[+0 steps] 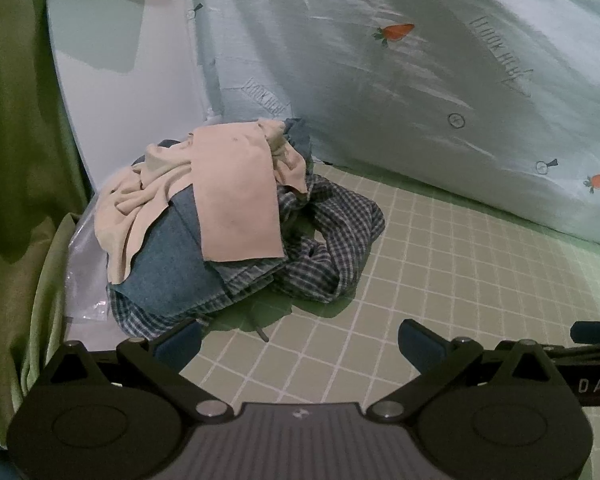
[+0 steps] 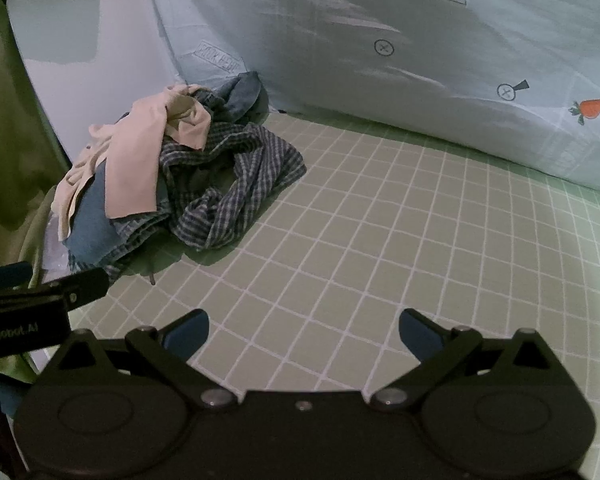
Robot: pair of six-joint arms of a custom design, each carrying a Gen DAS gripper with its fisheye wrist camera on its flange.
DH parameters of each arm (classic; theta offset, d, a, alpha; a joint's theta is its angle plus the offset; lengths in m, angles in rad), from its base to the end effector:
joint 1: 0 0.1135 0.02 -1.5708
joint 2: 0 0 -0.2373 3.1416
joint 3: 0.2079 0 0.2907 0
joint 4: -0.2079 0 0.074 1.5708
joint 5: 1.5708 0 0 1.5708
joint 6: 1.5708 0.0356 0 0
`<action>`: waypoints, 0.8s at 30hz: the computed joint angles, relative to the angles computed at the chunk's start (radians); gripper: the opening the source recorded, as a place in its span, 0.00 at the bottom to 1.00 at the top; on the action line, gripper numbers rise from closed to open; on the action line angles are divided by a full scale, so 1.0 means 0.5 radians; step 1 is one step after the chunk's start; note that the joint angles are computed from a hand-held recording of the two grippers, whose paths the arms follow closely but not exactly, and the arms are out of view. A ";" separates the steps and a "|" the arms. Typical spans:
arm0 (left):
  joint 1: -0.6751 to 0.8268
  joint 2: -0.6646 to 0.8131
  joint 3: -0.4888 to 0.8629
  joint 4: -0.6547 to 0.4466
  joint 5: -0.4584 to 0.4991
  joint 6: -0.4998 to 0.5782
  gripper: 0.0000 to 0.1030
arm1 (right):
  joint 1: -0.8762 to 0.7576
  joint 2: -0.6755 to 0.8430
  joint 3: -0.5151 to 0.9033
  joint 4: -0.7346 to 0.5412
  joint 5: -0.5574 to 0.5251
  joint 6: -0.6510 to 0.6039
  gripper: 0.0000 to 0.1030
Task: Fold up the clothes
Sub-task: 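Approach the clothes pile with both grippers open, then grasp the beige sweater on the pile with both grippers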
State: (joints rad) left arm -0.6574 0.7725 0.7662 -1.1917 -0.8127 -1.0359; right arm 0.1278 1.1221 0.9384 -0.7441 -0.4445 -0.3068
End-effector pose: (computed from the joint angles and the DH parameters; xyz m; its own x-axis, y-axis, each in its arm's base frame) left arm 0.1509 -0.0839 0.2456 -0.5571 -0.3172 -0.7675 -0.5268 0.8494 0.0314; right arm 0.2672 0.0498 0.2494 -0.6447 -0.3577 -0.6755 -0.5932 0.7915 0.1470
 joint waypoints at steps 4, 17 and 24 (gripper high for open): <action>0.153 -0.045 -0.029 0.071 0.092 0.151 1.00 | 0.070 0.068 0.045 0.044 0.040 0.041 1.00; 1.361 -0.156 -0.048 0.709 0.663 1.239 0.99 | 0.510 0.647 0.579 0.341 0.265 0.263 0.98; 2.028 0.498 0.278 1.230 1.085 1.551 0.91 | 0.851 1.252 1.205 0.522 0.447 0.418 0.86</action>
State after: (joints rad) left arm 0.3566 1.0217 0.9054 -0.5767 -0.2701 -0.2603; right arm 0.5535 1.7480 1.5409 -0.4832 -0.2210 -0.0979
